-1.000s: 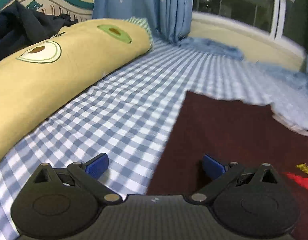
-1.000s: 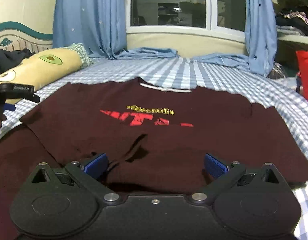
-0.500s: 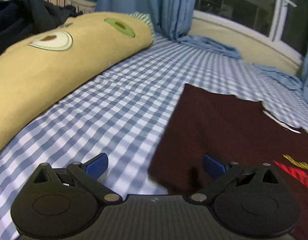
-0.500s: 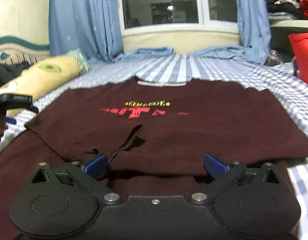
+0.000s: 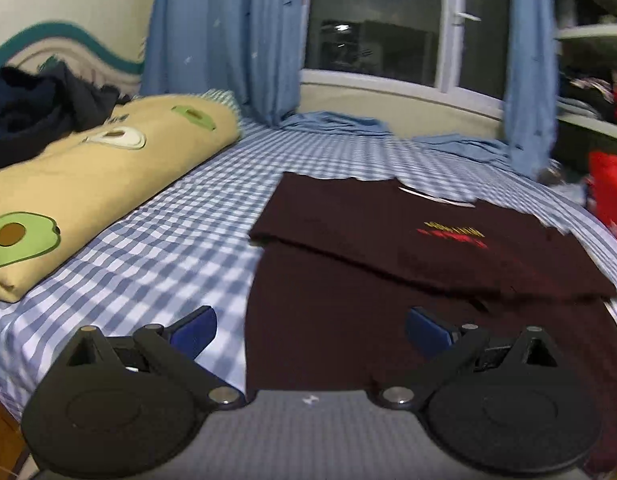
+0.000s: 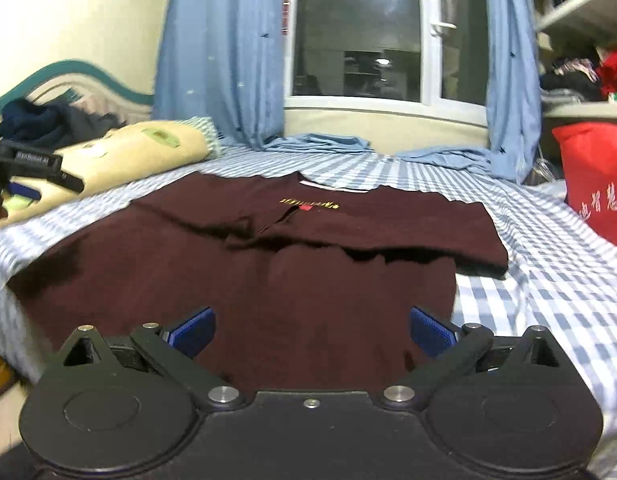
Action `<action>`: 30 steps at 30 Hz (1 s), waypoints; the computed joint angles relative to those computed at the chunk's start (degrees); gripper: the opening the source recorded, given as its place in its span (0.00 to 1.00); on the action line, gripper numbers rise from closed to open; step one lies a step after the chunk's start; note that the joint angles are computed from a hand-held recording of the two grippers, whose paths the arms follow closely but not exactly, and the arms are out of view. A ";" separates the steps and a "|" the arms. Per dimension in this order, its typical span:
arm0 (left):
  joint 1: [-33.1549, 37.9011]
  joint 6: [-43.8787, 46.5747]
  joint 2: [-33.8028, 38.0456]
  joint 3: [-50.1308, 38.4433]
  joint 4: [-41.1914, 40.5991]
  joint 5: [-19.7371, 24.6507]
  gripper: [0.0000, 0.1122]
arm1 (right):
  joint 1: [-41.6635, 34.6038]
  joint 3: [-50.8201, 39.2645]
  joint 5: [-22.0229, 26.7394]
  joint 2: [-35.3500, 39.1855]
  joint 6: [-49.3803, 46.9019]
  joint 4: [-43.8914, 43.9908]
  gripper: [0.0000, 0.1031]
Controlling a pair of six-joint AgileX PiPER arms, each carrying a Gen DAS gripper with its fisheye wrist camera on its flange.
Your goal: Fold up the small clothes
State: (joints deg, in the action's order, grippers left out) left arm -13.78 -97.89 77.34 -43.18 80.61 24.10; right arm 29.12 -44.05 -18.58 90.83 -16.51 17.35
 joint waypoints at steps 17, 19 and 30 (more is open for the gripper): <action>-23.23 -15.83 -10.85 19.80 1.51 15.04 0.91 | 18.59 6.09 -24.14 10.22 -51.24 43.17 0.99; -23.07 -15.71 -11.50 20.33 1.24 14.45 0.91 | 19.84 4.64 -28.47 13.81 -53.34 44.02 0.99; -21.14 -14.86 -10.91 19.87 1.39 12.16 0.91 | 20.09 -0.67 -42.74 27.79 -64.26 42.51 0.99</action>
State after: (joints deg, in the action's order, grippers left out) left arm -34.92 -112.75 66.43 -23.31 82.00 36.26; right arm 49.22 -44.72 -61.32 118.61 -80.77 59.86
